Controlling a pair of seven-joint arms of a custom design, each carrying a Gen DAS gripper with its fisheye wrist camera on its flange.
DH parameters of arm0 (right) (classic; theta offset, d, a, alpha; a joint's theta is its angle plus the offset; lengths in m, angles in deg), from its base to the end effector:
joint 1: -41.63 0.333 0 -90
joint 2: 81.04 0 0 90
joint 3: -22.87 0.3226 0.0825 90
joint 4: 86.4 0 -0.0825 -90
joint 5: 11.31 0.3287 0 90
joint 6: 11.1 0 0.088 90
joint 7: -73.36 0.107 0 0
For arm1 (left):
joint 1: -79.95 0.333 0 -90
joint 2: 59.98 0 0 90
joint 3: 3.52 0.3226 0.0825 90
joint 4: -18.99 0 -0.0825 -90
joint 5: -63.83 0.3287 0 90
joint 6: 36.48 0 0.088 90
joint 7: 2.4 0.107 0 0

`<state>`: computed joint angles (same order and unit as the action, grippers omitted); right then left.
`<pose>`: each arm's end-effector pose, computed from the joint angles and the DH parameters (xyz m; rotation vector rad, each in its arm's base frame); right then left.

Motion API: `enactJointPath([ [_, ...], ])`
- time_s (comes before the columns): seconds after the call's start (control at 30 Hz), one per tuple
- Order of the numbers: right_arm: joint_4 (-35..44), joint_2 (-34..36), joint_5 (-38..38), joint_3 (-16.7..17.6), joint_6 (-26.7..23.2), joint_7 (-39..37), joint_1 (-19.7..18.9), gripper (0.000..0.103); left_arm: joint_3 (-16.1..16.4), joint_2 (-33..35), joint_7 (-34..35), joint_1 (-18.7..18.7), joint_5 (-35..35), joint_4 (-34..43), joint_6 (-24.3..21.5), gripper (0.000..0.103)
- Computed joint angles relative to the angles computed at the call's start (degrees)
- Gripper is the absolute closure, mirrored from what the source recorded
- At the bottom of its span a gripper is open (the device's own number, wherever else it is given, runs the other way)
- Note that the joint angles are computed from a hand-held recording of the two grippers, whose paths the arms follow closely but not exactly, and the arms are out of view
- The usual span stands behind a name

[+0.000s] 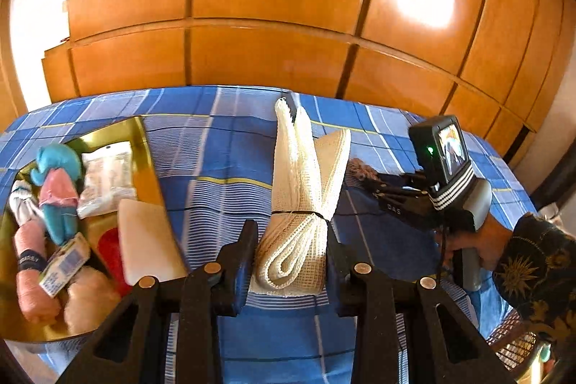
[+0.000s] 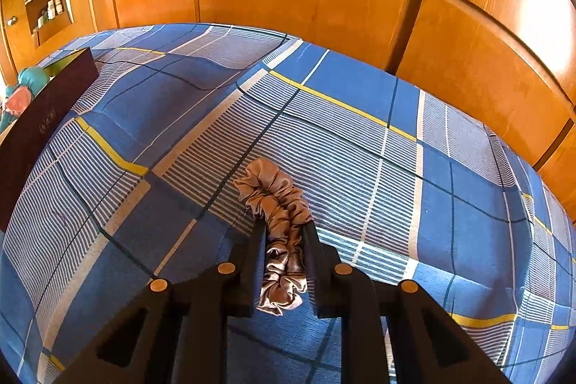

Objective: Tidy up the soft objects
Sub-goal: 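Carry the mesh sponge into the tray and release with the left tool while the right tool holds the scrunchie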

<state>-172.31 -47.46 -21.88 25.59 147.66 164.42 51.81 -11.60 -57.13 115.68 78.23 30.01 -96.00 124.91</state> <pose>0.6915 0.1579 0.4389 -2.1071 1.4936 -0.6741 0.5579 -0.0669 0.5463 -1.6722 1.9823 -1.0282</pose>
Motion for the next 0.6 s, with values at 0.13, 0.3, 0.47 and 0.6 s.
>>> enactJointPath([
  [0.13, 0.1, 0.0, -0.6, -0.5, -0.1, 0.4, 0.5, 0.084, 1.6, -1.4, -0.3, 1.8, -2.4, -0.7, -0.3, 0.069],
  [0.3, -0.1, -0.2, -1.2, -0.8, -0.2, 0.9, 0.8, 0.084, 4.5, -2.3, -5.4, 5.3, -2.9, -1.4, -0.8, 0.069],
  [0.47, 0.3, 0.0, -2.0, -1.3, -0.9, 1.2, 1.2, 0.084, 7.1, -1.1, -14.2, 9.6, 0.7, -1.4, -1.3, 0.069],
  [0.6, 0.6, 0.1, -2.4, -1.4, -1.2, 1.5, 1.4, 0.084, 7.7, 0.2, -18.1, 11.9, 2.8, -1.3, -2.2, 0.069],
])
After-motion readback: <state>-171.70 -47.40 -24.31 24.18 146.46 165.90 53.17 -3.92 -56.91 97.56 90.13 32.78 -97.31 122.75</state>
